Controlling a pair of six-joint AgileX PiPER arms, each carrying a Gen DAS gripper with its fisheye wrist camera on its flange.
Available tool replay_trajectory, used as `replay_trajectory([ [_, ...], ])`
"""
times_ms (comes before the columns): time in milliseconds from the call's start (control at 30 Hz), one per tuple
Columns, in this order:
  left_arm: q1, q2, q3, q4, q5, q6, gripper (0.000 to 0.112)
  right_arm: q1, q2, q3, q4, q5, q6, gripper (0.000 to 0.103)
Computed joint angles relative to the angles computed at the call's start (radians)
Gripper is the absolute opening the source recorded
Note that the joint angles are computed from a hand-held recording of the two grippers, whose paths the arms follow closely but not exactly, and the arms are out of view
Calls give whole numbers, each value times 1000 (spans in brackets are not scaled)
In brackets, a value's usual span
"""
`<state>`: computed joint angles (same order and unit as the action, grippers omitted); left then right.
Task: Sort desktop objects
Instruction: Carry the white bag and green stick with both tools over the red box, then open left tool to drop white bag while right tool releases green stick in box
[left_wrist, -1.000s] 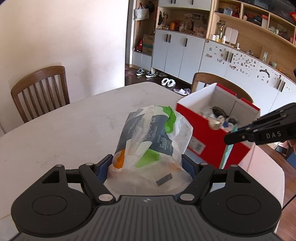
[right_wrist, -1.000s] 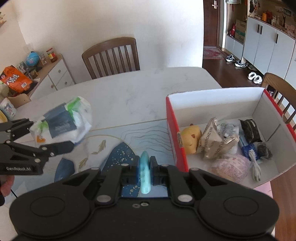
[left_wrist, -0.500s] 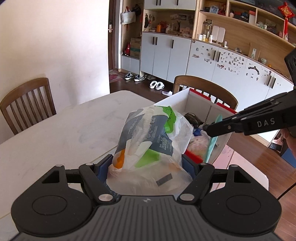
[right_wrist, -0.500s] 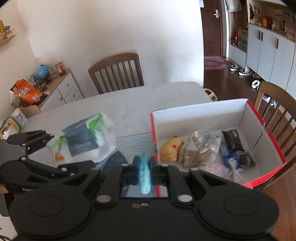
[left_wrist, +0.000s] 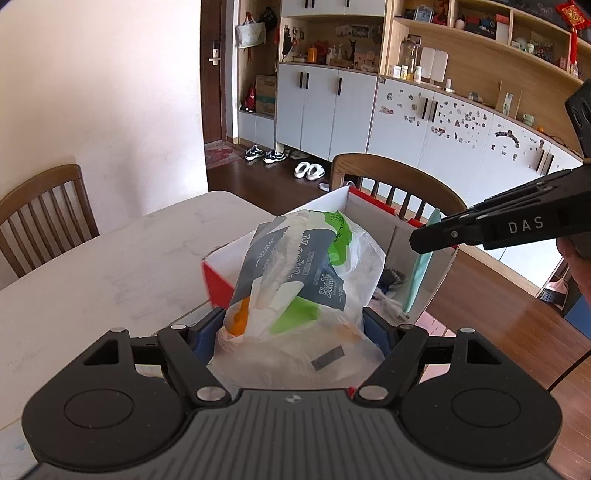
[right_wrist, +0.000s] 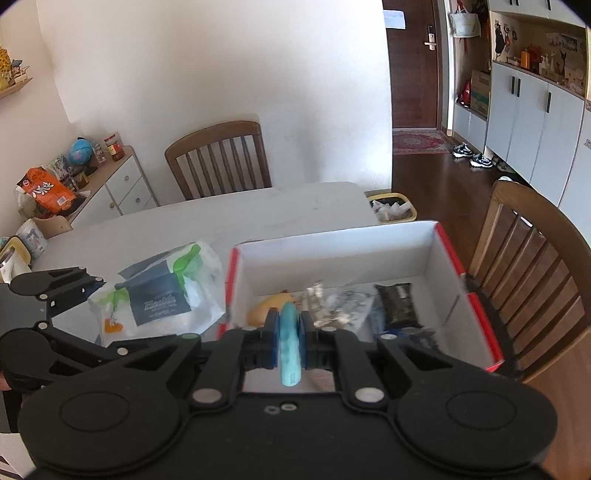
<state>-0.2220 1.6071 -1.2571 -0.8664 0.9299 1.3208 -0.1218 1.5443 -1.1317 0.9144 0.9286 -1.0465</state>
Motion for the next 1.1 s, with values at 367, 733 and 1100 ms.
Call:
replay_trajectory([
  [367,-233,64,-35,200,-168,-253,77,-78,163,-122,-9,13,-55,10],
  [733,-376,200,-142,378,-257,-439,77,-82,267,-184,-56,39,-45,10],
  [1100,-442,312,-253,480,-238,-488,77,-58,343,-245,-148,69,-2,10],
])
